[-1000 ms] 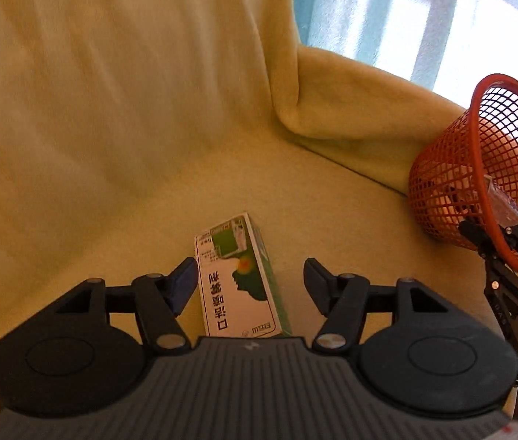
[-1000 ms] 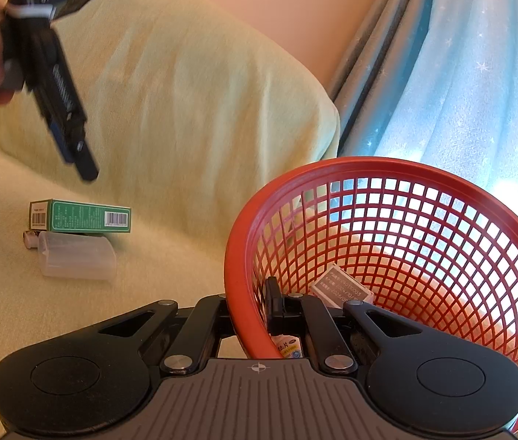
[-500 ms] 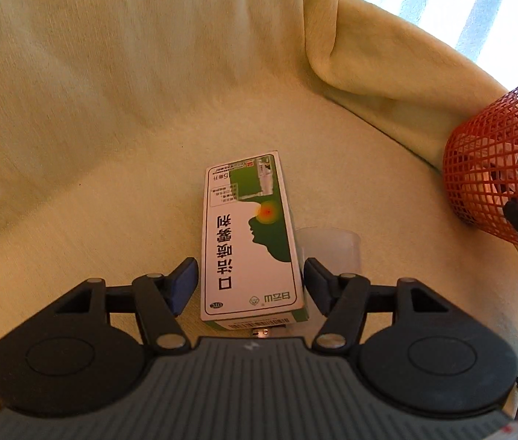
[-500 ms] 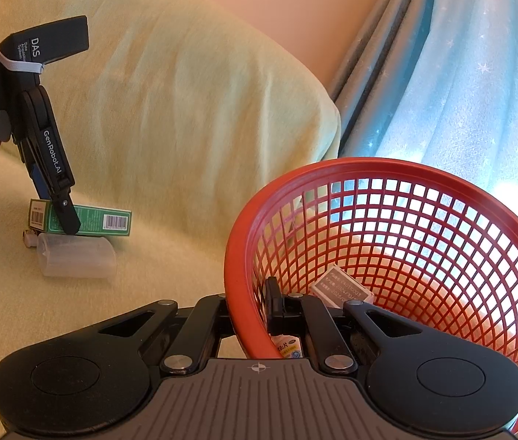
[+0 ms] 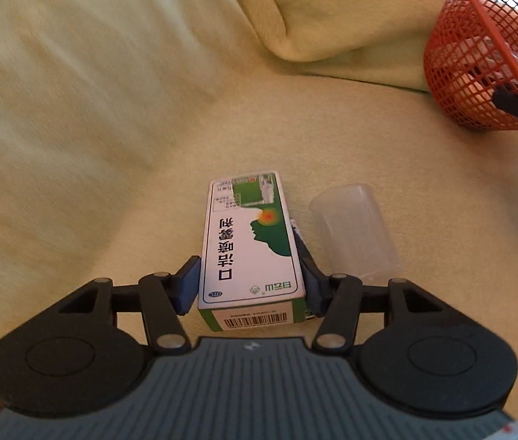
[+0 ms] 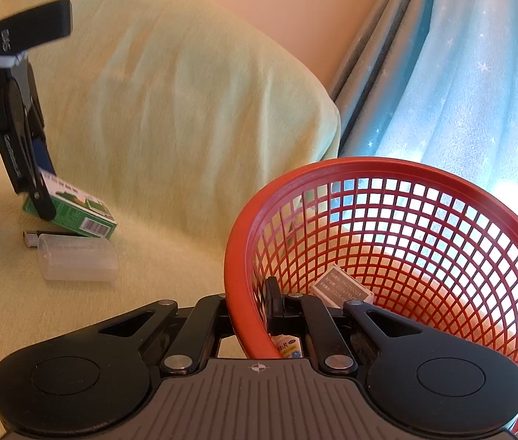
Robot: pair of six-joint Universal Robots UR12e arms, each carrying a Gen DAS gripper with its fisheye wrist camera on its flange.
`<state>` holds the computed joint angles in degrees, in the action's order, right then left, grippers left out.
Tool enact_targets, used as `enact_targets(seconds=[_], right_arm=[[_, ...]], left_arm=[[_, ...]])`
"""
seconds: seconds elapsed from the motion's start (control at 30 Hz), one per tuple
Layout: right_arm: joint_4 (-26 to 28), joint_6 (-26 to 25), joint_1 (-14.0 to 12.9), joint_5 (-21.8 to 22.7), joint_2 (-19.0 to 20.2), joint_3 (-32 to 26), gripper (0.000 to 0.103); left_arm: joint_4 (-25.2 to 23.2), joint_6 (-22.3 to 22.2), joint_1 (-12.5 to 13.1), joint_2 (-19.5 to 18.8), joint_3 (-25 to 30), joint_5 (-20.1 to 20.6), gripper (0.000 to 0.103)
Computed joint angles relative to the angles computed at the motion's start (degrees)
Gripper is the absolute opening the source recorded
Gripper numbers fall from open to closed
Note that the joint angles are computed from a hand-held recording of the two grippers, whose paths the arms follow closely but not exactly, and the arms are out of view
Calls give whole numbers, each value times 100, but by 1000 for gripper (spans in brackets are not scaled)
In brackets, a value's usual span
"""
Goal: Organize objects
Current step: 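Move the left gripper to the green-white medicine box and grasp it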
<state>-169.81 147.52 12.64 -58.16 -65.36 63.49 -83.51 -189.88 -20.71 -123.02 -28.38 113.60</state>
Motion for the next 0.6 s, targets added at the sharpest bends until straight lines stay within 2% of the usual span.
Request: enact_targets(seconds=[0.07,0.23,0.6], right_arm=[[1,-2,0,1,-1,0,3],[0,5,-3,2,1,-3,3],[0,2,-4,6,0,0,3]], left_arm=[[97,120,-13,57,-71,53,51],[-10,249,-42,60,44,156,51],[113,600,-81,88,27,172,51]])
